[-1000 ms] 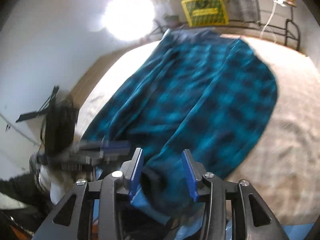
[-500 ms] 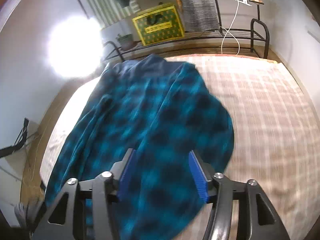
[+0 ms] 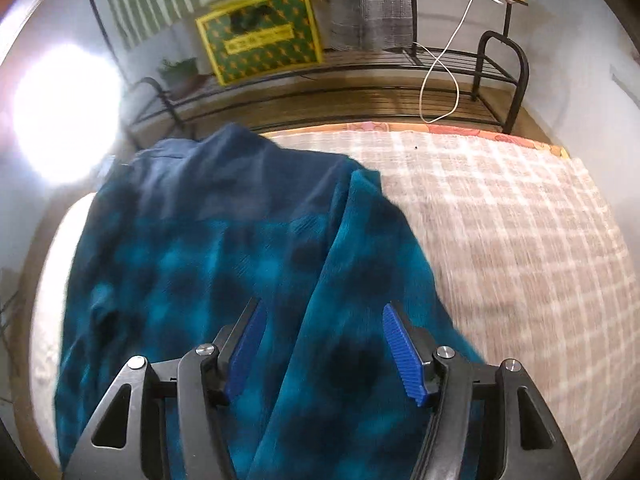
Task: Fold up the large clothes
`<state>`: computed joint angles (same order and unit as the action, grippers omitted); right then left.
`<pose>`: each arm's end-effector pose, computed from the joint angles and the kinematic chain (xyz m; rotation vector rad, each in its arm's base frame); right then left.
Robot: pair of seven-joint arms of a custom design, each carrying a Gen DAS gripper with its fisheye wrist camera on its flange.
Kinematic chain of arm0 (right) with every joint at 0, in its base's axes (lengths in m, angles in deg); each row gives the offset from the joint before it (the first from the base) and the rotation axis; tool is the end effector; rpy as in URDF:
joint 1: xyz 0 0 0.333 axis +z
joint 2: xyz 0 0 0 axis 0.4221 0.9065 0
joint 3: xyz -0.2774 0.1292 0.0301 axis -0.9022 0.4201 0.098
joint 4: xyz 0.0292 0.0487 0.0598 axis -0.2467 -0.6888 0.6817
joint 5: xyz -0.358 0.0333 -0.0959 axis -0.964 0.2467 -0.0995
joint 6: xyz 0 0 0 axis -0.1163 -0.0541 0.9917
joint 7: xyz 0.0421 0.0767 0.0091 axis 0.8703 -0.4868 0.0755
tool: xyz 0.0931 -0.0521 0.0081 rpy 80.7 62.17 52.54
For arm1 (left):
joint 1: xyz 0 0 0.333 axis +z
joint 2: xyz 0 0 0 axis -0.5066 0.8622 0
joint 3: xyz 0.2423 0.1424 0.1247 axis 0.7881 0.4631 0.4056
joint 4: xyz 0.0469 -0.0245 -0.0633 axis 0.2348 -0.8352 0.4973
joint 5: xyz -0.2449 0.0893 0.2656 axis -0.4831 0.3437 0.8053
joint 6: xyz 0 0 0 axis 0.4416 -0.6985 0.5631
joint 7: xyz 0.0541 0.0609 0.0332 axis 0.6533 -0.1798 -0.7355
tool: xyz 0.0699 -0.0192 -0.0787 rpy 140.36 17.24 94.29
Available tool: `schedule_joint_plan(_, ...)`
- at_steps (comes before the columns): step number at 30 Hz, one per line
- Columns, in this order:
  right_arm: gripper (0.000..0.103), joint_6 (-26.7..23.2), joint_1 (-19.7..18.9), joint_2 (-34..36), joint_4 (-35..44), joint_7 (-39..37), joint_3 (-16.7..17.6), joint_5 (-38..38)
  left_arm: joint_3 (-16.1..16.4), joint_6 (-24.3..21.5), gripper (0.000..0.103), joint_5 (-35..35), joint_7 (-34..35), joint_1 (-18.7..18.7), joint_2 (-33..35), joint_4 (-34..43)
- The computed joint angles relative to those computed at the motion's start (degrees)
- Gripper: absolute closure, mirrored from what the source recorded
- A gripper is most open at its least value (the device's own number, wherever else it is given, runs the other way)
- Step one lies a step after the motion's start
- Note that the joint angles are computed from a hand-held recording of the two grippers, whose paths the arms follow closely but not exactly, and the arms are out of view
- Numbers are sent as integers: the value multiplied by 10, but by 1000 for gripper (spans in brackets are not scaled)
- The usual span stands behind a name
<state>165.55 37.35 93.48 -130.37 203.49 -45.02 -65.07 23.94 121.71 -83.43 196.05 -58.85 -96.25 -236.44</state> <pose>0.5905 0.1209 0.4317 -1.6271 2.1945 -0.5609 0.2976 -0.2413 0.4357 1.1513 -2.2998 1.0766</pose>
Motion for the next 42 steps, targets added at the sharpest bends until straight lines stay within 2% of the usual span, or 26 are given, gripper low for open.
schedule_joint_plan(1, 47, -27, 4, 17, 24, 3, -2, -10, 2, -4, 95, 0, 1, 0, 6, 3)
schedule_joint_plan(2, 71, -47, 6, 28, 40, 0, -3, -15, 4, -9, 95, -1, 1, 0, 11, 6)
schedule_joint_plan(3, 89, -68, 7, 39, 57, -8, -3, -14, 4, -11, 95, -3, 3, 2, 15, 7)
schedule_joint_plan(5, 101, -80, 6, 47, 67, -16, -6, -7, 7, -19, 95, -4, 5, 5, 12, 4)
schedule_joint_plan(6, 102, -68, 4, 40, 59, -15, -6, -3, 9, -24, 95, -4, 6, 7, 9, 2)
schedule_joint_plan(12, 102, -24, 2, -4, 40, -4, -5, -21, 24, -58, 95, -13, 5, 24, -25, -13)
schedule_joint_plan(17, 102, 3, 8, 39, 91, -38, 5, -16, 15, -38, 95, 0, 2, 36, -43, -31)
schedule_joint_plan(22, 103, 12, 20, 117, 147, -68, 1, 20, 15, -19, 95, 17, -7, 39, -15, -34)
schedule_joint_plan(27, 101, 14, 22, 142, 147, -108, 2, 73, 19, -23, 95, 33, -8, 38, -7, -32)
schedule_joint_plan(28, 99, 25, 24, 130, 131, -108, -1, 77, 20, -24, 95, 37, -10, 39, -8, -31)
schedule_joint_plan(30, 73, 48, 26, 101, 100, -110, -5, 79, 23, -28, 94, 44, -16, 42, -15, -31)
schedule_joint_plan(32, 70, 71, 37, 53, 56, -86, -18, 55, 23, -24, 92, 57, -24, 48, -28, -37)
schedule_joint_plan(35, 70, 92, 31, -30, -10, -59, -15, 34, 36, -30, 92, 70, -32, 53, -55, -49)
schedule_joint_plan(40, 70, 115, 0, -201, -136, -11, 18, 1, 49, -27, 92, 77, -35, 53, -108, -64)
schedule_joint_plan(42, 69, 119, -4, -292, -201, -15, 30, 23, 51, -25, 84, 78, -34, 46, -124, -67)
